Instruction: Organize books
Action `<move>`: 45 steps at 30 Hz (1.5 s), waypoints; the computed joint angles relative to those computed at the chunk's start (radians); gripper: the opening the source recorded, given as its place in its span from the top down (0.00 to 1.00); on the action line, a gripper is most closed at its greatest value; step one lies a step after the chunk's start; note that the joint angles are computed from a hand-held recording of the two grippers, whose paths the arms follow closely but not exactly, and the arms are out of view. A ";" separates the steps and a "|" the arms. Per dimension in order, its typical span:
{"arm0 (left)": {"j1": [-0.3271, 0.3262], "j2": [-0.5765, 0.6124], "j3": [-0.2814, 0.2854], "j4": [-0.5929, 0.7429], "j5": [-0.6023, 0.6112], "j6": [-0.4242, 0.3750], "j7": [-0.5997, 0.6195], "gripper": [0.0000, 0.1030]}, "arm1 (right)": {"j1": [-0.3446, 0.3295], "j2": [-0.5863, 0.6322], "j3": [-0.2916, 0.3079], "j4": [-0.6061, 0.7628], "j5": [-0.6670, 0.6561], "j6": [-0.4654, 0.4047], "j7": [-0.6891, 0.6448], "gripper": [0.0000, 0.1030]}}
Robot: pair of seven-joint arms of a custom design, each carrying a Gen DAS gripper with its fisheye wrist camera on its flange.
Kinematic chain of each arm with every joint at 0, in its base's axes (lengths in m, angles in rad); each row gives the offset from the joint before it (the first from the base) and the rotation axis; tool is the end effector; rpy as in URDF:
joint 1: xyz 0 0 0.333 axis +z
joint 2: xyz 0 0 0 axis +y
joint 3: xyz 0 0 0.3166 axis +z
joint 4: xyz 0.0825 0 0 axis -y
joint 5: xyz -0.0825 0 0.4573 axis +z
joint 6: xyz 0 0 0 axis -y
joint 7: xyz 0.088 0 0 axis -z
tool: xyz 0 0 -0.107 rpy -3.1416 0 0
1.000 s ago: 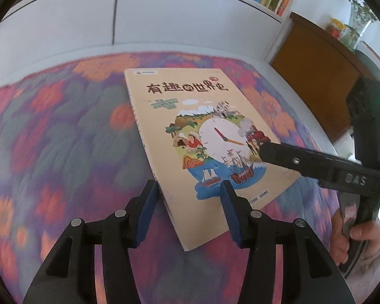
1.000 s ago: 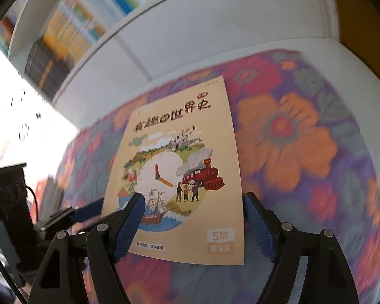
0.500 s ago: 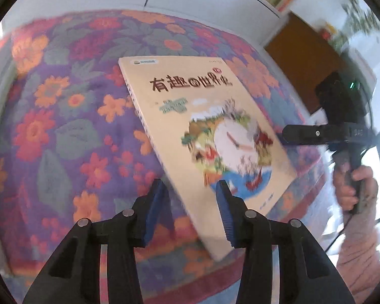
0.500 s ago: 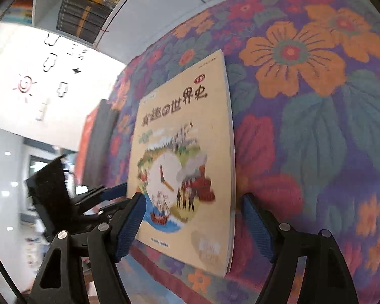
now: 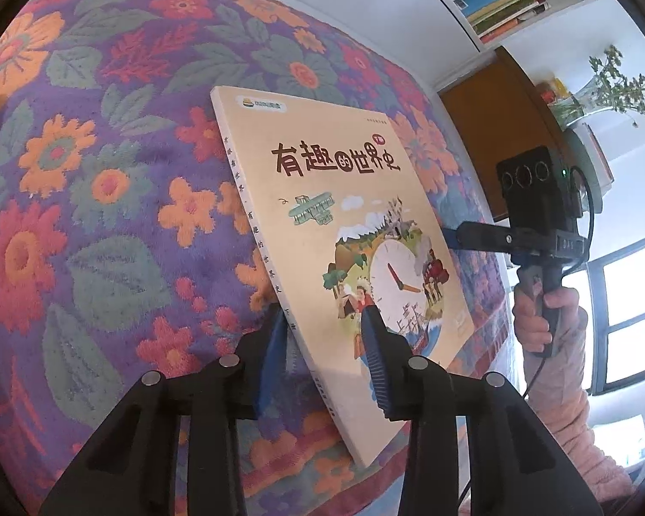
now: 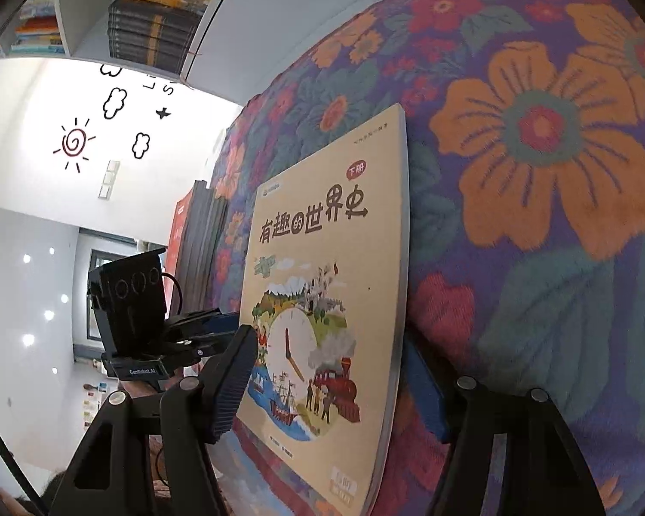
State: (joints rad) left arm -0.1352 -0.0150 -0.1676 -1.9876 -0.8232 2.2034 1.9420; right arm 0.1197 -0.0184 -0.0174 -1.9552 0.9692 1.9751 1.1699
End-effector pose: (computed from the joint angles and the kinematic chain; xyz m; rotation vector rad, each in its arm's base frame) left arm 0.6084 -0.2167 0.4738 1.6378 -2.1009 0.9301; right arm 0.6265 0.1171 0.4867 -1.7358 1.5506 0.6271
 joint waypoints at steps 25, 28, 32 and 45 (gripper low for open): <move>0.016 -0.015 0.002 -0.034 -0.047 0.033 -0.017 0.78 | 0.022 -0.079 -0.004 -0.129 0.028 0.198 -0.061 0.84; 0.004 -0.018 -0.002 -0.030 0.010 0.057 -0.076 0.78 | 0.040 -0.100 0.004 -0.138 -0.034 0.239 -0.021 0.81; -0.010 -0.021 -0.008 -0.023 0.089 0.085 -0.138 0.78 | 0.062 -0.131 0.010 -0.156 -0.120 0.282 0.041 0.80; -0.028 -0.015 -0.013 0.013 0.187 0.127 -0.192 0.77 | 0.119 -0.226 -0.009 -0.222 -0.162 0.325 0.063 0.80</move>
State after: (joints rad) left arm -0.1634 -0.0301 -0.1803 -1.9743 -0.6365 2.3304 1.7495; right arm 0.2384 -0.2440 -0.0267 -2.1772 0.8070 2.3002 1.2332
